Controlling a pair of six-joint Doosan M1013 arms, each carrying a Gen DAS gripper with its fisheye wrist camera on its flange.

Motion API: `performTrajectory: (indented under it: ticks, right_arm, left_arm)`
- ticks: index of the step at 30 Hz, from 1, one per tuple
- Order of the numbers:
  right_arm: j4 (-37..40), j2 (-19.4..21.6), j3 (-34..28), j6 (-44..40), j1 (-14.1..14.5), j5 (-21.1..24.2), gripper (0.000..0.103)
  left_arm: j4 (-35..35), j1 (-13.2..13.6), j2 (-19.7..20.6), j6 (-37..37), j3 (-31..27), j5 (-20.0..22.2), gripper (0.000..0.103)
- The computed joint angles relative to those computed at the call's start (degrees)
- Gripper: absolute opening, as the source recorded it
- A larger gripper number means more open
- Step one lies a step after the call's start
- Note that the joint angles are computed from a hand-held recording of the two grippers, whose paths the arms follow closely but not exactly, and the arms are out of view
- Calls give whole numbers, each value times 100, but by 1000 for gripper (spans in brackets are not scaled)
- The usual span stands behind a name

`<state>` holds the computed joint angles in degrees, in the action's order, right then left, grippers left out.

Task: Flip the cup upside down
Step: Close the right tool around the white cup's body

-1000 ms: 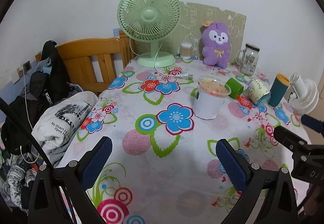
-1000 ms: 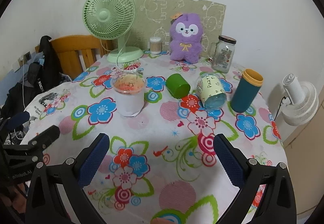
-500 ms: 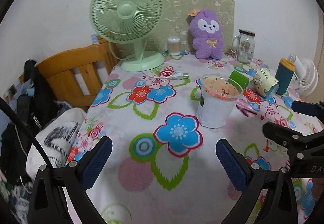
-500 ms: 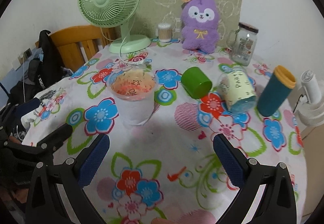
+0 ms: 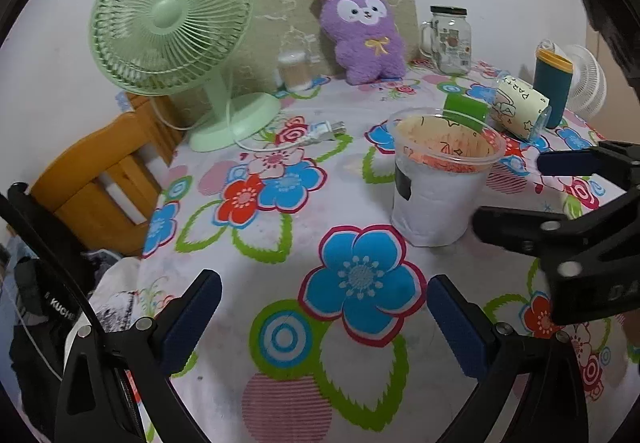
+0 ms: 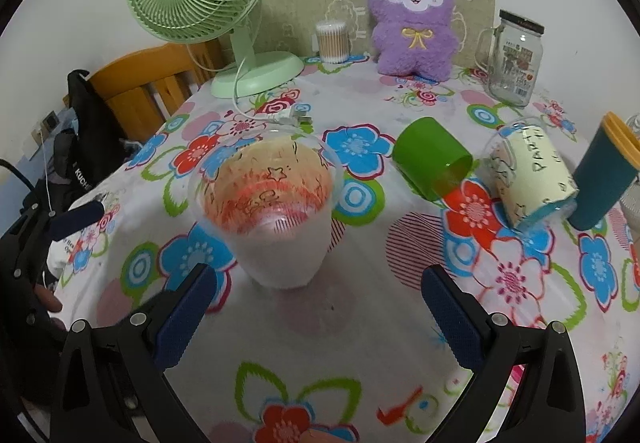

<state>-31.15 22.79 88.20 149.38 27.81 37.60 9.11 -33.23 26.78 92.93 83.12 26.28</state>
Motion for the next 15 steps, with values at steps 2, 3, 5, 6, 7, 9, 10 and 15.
performTrajectory:
  ticks: [2, 3, 5, 6, 7, 9, 10, 15]
  right_arm:
    - [58, 48, -47, 5, -25, -21, 103]
    - [130, 87, -87, -32, -46, -24, 103]
    - [226, 127, -121, -82, -71, -49, 102]
    - [270, 150, -135, -94, -86, -79, 100]
    - [286, 165, -141, -87, -96, -100, 99]
    - [311, 186, -151, -52, -109, -136, 95]
    - [330, 198, -157, -44, -122, -161, 93]
    - [299, 207, -149, 72, -142, -325, 81]
  left_arm:
    - [-60, 14, 44, 97, -61, 2, 103]
    - [-41, 20, 66, 99, -91, 8, 103]
    - [-17, 34, 96, 90, -129, 22, 103]
    - [-3, 40, 110, 82, -143, 26, 103]
    - [25, 46, 121, 69, -153, 36, 103]
    - [23, 55, 128, 84, -153, 27, 103]
    - [32, 59, 126, 83, -143, 14, 103]
    - [104, 67, 121, 9, -116, -31, 103]
